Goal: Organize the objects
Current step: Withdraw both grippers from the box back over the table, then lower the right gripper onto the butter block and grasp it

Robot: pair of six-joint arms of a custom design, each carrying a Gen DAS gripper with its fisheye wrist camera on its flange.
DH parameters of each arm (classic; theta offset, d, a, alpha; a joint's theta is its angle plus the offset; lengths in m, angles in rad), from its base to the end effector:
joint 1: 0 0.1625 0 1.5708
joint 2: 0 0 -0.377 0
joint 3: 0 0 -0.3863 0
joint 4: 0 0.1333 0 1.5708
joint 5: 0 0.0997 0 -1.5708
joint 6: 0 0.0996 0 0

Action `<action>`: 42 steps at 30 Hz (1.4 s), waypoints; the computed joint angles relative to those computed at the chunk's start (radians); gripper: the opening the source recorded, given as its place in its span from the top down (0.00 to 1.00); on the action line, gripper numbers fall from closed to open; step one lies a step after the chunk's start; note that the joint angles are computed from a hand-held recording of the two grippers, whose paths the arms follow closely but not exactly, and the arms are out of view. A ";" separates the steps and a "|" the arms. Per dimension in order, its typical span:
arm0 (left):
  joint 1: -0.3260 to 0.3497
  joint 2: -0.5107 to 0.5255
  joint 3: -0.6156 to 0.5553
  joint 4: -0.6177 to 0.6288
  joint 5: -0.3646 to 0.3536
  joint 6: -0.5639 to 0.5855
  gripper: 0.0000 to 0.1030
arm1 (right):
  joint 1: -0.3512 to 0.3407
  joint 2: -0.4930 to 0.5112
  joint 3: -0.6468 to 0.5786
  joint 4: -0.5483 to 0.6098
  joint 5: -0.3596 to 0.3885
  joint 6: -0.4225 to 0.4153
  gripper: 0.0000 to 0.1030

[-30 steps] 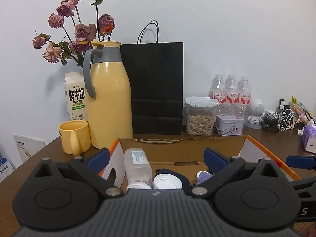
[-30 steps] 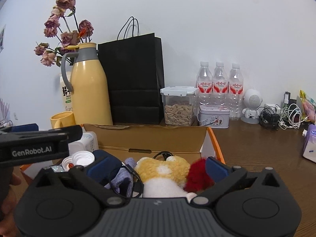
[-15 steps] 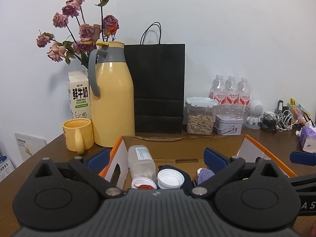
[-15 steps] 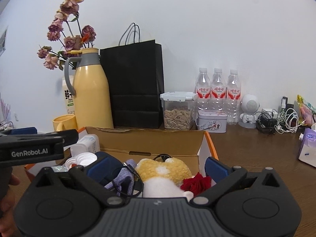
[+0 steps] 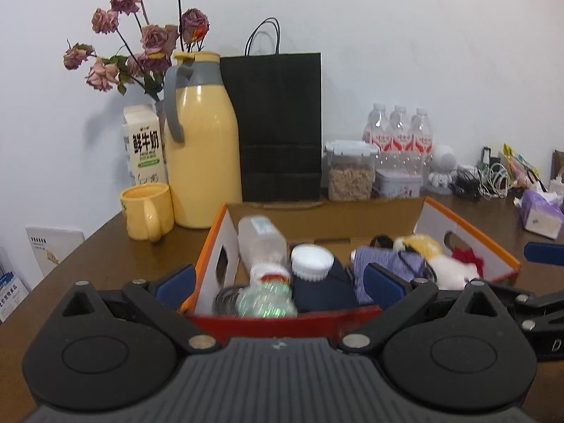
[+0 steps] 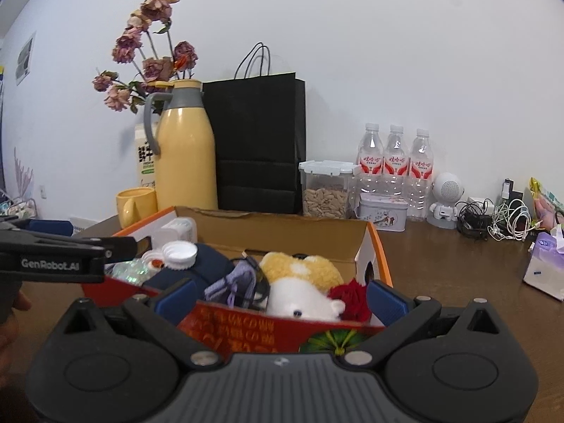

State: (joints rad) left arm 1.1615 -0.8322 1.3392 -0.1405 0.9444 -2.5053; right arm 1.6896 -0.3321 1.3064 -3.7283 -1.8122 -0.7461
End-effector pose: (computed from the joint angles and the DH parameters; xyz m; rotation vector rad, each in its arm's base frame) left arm -0.0753 -0.6553 0.1317 0.6336 2.0211 -1.3360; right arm 0.1918 -0.6827 0.0216 0.7680 -2.0964 1.3389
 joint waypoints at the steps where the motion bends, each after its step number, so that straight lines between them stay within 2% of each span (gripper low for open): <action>1: 0.001 -0.010 0.011 0.009 -0.001 -0.002 0.00 | 0.000 -0.006 0.016 -0.004 0.000 -0.004 0.00; 12: 0.024 -0.084 0.084 0.048 -0.058 0.001 0.00 | 0.002 -0.052 0.128 0.020 -0.038 -0.014 0.00; 22: 0.054 -0.093 0.088 0.102 -0.070 -0.011 0.00 | 0.021 -0.030 0.124 0.095 -0.085 -0.025 0.02; 26: 0.065 -0.083 0.077 0.118 -0.063 -0.021 0.00 | 0.031 -0.004 0.078 0.156 -0.119 -0.011 0.13; 27: 0.068 -0.080 0.072 0.123 -0.061 -0.026 0.00 | 0.034 0.003 0.065 0.174 -0.129 -0.006 0.22; 29: 0.073 -0.077 0.066 0.130 -0.052 -0.036 0.00 | 0.037 0.016 0.036 0.217 -0.145 0.010 0.31; 34: 0.088 -0.054 0.023 0.180 -0.036 -0.078 0.00 | 0.040 0.031 0.005 0.268 -0.145 0.029 0.33; 37: 0.092 -0.053 0.018 0.188 -0.027 -0.095 0.00 | 0.044 0.044 -0.019 0.300 -0.146 0.038 0.39; 40: 0.093 -0.056 0.021 0.184 -0.022 -0.097 0.00 | 0.045 0.050 -0.040 0.337 -0.132 0.059 0.49; 42: 0.093 -0.055 0.021 0.186 -0.024 -0.095 0.00 | 0.043 0.053 -0.045 0.343 -0.117 0.063 0.62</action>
